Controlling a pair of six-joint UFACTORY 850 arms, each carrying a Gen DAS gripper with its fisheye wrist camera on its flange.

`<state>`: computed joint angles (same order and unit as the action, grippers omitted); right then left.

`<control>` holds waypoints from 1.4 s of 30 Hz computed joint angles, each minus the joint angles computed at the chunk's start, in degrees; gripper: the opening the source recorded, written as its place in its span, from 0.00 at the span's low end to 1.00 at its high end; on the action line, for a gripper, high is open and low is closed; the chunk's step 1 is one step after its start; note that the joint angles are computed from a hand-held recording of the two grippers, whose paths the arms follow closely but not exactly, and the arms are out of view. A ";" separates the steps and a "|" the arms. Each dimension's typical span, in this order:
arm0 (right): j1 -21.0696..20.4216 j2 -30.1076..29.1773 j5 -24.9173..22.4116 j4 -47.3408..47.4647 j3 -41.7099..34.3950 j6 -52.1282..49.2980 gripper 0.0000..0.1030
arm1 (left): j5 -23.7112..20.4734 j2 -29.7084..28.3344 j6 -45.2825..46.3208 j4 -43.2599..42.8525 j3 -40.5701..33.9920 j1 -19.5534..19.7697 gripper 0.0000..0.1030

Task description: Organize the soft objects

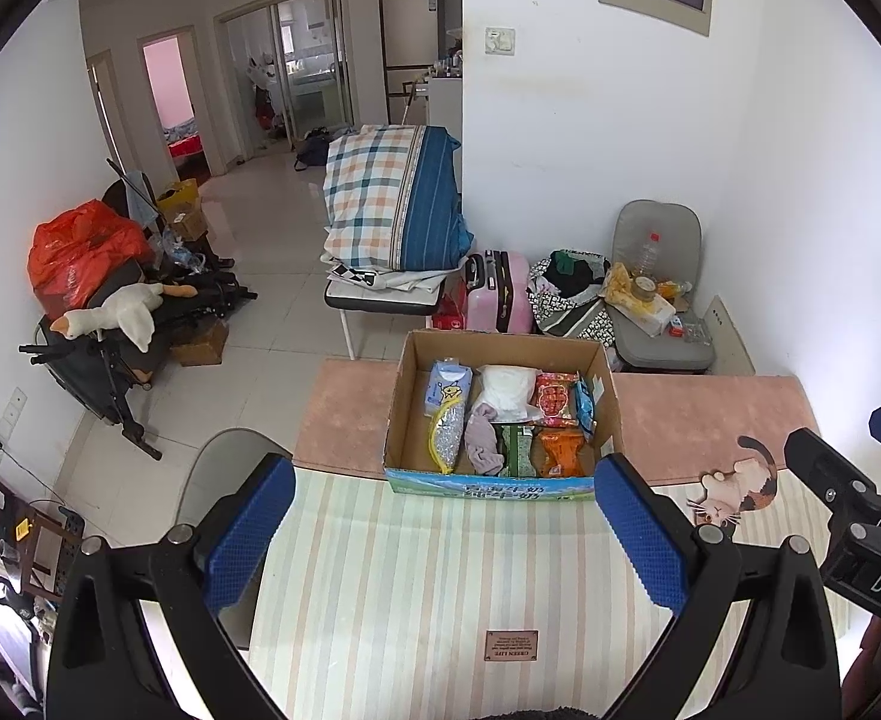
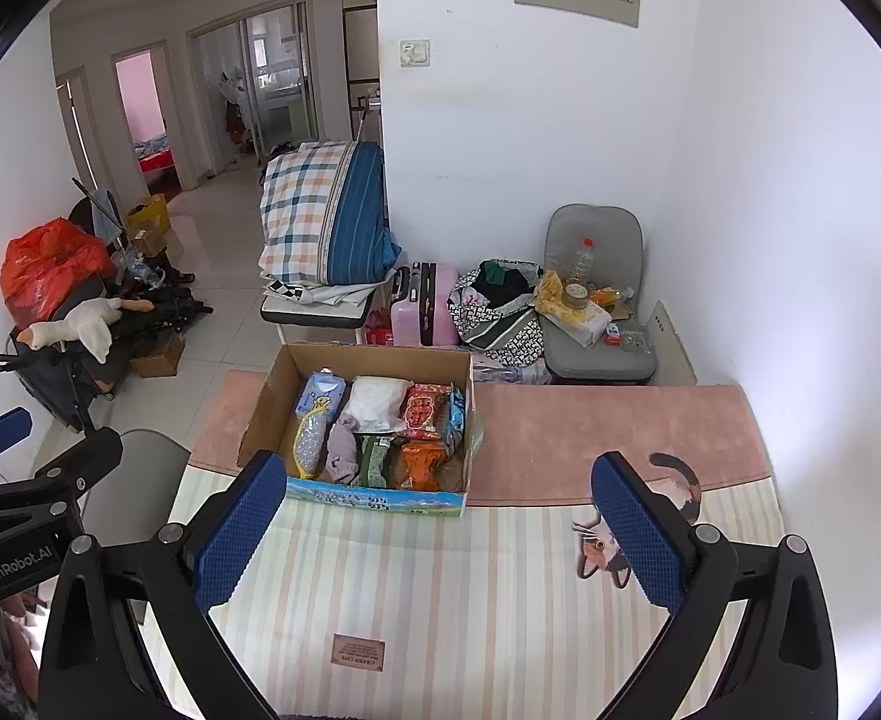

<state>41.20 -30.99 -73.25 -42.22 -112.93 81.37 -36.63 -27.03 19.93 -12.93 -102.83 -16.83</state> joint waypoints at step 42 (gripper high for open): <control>-0.05 -0.25 -0.26 -0.73 -0.59 -0.60 1.00 | -0.58 -0.33 -0.65 0.73 -1.17 -0.82 0.99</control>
